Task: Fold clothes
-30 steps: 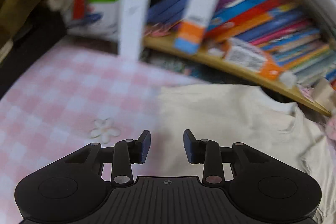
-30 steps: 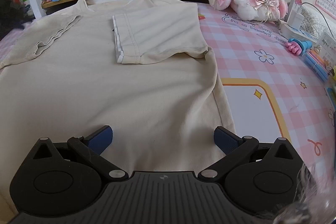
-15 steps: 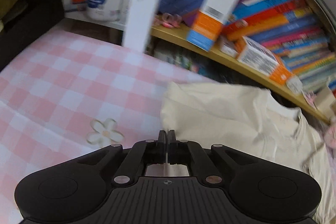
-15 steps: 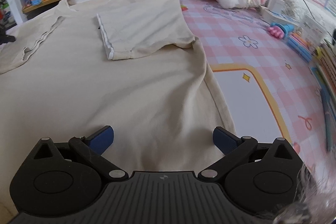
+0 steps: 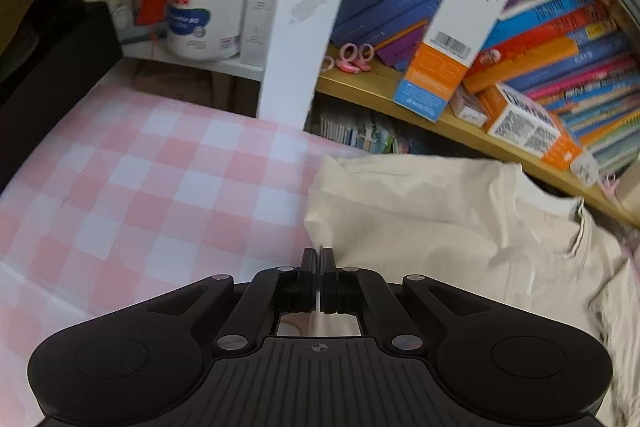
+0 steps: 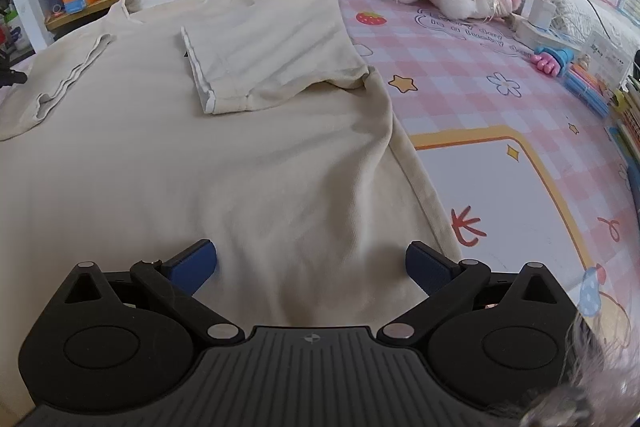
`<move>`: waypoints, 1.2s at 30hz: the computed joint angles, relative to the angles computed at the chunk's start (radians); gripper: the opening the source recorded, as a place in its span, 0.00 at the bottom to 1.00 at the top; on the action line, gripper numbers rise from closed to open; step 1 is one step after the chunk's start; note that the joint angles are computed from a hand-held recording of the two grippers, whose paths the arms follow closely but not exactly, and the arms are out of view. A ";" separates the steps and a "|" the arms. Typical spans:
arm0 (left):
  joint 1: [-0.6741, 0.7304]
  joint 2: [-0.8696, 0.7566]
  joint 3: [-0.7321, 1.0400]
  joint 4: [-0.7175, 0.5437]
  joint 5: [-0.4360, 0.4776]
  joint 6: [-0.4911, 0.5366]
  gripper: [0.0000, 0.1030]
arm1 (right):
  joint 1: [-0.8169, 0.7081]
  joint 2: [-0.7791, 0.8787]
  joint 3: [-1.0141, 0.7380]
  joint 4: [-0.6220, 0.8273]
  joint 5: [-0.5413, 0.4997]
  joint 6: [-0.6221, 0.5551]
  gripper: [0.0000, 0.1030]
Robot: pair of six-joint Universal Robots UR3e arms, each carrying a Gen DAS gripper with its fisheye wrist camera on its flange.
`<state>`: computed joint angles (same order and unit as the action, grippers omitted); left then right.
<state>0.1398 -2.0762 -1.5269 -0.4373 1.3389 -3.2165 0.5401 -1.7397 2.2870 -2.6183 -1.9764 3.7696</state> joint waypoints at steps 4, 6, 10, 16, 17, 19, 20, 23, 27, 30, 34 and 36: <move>0.017 0.085 -0.076 -0.015 -0.018 0.062 0.06 | 0.003 0.003 -0.010 0.012 -0.004 -0.014 0.99; 0.032 0.174 -0.178 0.011 -0.029 0.091 0.07 | 0.009 -0.001 -0.013 0.021 -0.008 -0.024 0.99; 0.077 0.443 -0.473 0.066 -0.056 0.148 0.20 | 0.022 -0.034 0.004 0.020 -0.016 -0.057 0.99; 0.090 1.047 -0.923 -0.009 -0.004 0.129 0.51 | 0.043 -0.201 0.108 0.013 -0.008 -0.082 0.99; 0.079 1.151 -0.963 -0.064 0.016 0.126 0.55 | 0.053 -0.237 0.126 0.023 -0.009 -0.080 0.99; 0.015 1.316 -1.008 -0.167 0.095 0.084 0.61 | 0.071 -0.319 0.166 0.052 -0.008 -0.073 0.99; -0.030 1.393 -1.025 -0.220 0.139 0.046 0.64 | 0.079 -0.360 0.185 0.070 -0.007 -0.072 0.99; -0.211 1.493 -1.044 -0.307 0.297 -0.104 0.75 | 0.110 -0.478 0.241 0.132 -0.010 -0.071 0.99; -0.521 1.456 -1.014 -0.387 0.526 -0.364 0.75 | 0.157 -0.645 0.296 0.245 -0.014 -0.056 0.88; -0.739 1.396 -0.990 -0.425 0.675 -0.541 0.76 | 0.230 -0.734 0.312 0.332 -0.047 -0.005 0.84; -0.927 1.330 -0.949 -0.498 0.784 -0.742 0.77 | 0.364 -0.792 0.307 0.443 -0.108 0.108 0.84; -0.986 1.306 -0.932 -0.528 0.811 -0.811 0.77 | 0.418 -0.808 0.296 0.495 -0.134 0.157 0.84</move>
